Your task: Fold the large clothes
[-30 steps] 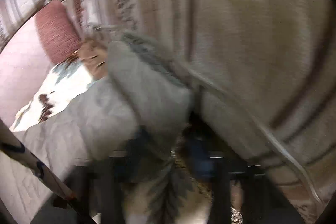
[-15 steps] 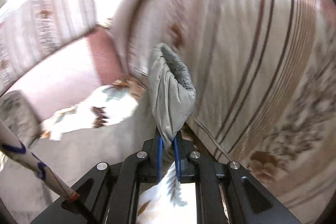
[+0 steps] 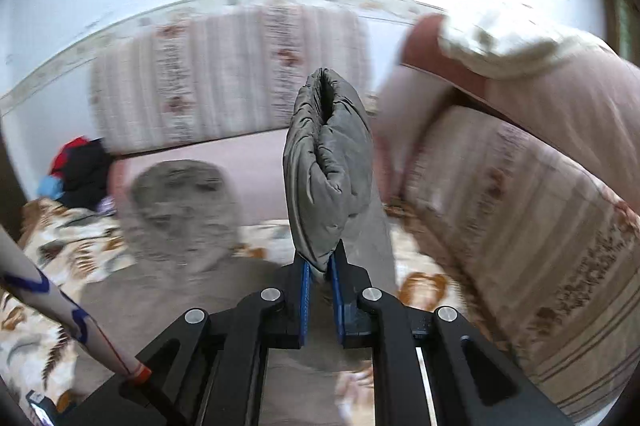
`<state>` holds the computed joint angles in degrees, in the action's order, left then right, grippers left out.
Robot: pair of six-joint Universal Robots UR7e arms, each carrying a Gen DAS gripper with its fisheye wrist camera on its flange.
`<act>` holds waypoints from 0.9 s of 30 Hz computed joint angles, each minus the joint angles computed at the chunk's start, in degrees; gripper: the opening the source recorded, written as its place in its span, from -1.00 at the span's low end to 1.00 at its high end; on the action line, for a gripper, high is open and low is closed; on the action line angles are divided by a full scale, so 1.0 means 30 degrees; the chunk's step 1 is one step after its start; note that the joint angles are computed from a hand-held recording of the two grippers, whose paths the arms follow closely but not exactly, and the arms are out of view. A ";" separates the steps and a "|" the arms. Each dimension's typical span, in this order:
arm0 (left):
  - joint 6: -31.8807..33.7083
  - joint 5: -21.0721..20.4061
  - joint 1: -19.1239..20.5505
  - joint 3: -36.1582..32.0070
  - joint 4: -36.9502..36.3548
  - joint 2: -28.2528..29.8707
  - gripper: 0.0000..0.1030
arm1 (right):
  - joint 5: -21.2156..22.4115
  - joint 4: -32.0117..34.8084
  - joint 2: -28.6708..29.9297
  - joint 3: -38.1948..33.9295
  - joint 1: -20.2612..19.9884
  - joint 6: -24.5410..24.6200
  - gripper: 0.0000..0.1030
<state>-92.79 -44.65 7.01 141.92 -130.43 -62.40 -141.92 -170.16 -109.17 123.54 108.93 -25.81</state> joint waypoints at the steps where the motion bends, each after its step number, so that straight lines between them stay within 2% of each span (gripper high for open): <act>1: -0.0847 0.0239 -0.0456 0.0157 0.1110 -0.0760 1.00 | -0.0049 0.0035 0.0397 0.0101 0.0437 0.0291 -0.80; 4: -0.2662 0.0763 -0.1199 0.0148 0.4372 -0.2467 1.00 | 0.0495 0.1002 0.1532 0.0332 0.1684 0.1743 -0.80; 7: -0.5699 0.1183 -0.1687 -0.0166 0.8683 -0.3980 1.00 | 0.1702 0.1486 0.2678 0.0756 0.2282 0.2797 -0.80; 8: -0.6850 0.1261 -0.1747 -0.0301 1.0273 -0.4468 1.00 | 0.2190 0.1515 0.3186 0.0927 0.2433 0.3104 -0.80; 12: -0.8949 0.1391 -0.1636 -0.0515 1.3375 -0.5673 1.00 | 0.3935 0.1127 0.5342 0.1518 0.2309 0.3760 -0.80; 15: -0.9574 0.1591 -0.1321 -0.0454 1.4266 -0.6371 1.00 | 0.4716 0.0349 0.7561 0.1936 0.1908 0.4127 -0.80; 21: -0.9364 0.1799 -0.0771 0.0076 1.3921 -0.7682 1.00 | 0.5109 -0.0995 1.1229 0.2371 0.0797 0.3864 -0.80; 26: -0.9341 0.1743 -0.0512 0.0260 1.3517 -0.7876 1.00 | 0.5117 -0.1458 1.2929 0.2641 -0.0103 0.3291 -0.79; 27: -0.9140 0.1697 -0.0408 0.0321 1.3240 -0.7912 1.00 | 0.4856 -0.1581 1.3373 0.2673 -0.0216 0.2895 -0.72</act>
